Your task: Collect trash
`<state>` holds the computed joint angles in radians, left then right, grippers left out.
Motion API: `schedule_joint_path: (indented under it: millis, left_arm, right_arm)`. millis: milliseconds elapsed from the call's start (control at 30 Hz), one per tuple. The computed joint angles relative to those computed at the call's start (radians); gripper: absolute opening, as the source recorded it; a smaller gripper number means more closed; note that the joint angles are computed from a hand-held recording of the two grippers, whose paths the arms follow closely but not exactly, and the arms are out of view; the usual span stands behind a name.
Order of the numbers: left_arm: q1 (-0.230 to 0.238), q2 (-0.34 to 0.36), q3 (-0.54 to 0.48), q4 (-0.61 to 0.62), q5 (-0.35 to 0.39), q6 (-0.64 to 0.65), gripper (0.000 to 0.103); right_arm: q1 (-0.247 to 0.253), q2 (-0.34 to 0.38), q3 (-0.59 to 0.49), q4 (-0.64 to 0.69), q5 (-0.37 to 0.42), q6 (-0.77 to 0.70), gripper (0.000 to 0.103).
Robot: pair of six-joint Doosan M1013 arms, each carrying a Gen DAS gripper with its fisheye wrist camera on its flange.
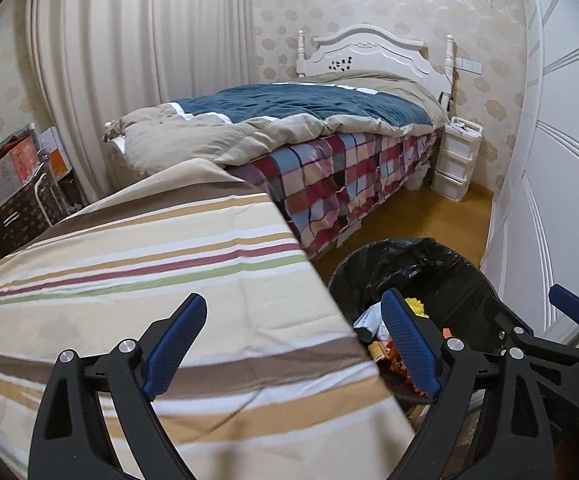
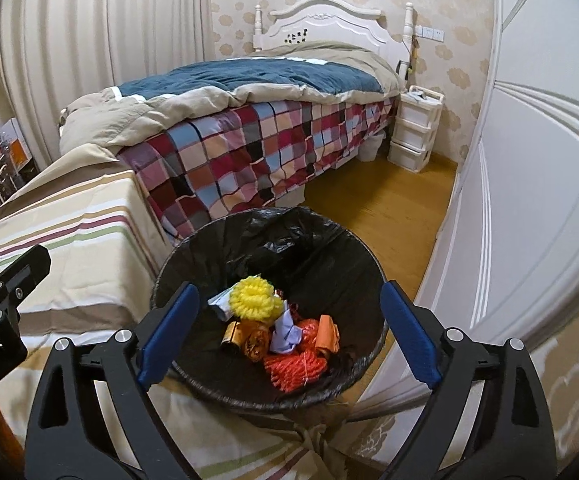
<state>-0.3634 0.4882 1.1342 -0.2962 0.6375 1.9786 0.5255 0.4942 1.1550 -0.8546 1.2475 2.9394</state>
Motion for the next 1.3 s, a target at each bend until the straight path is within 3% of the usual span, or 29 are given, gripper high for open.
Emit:
schedule_joint_path:
  millis: [567,1300]
  left_arm:
    - [0.051,-0.1,0.134,-0.018,-0.074,0.0,0.09]
    - [0.059,-0.121,0.16,-0.034,-0.093,0.001,0.09]
  right_arm:
    - [0.082,-0.029,0.019,-0.062,-0.012,0.05,0.092]
    - [0.101,-0.042,0.035,-0.093,-0.002,0.069,0.092]
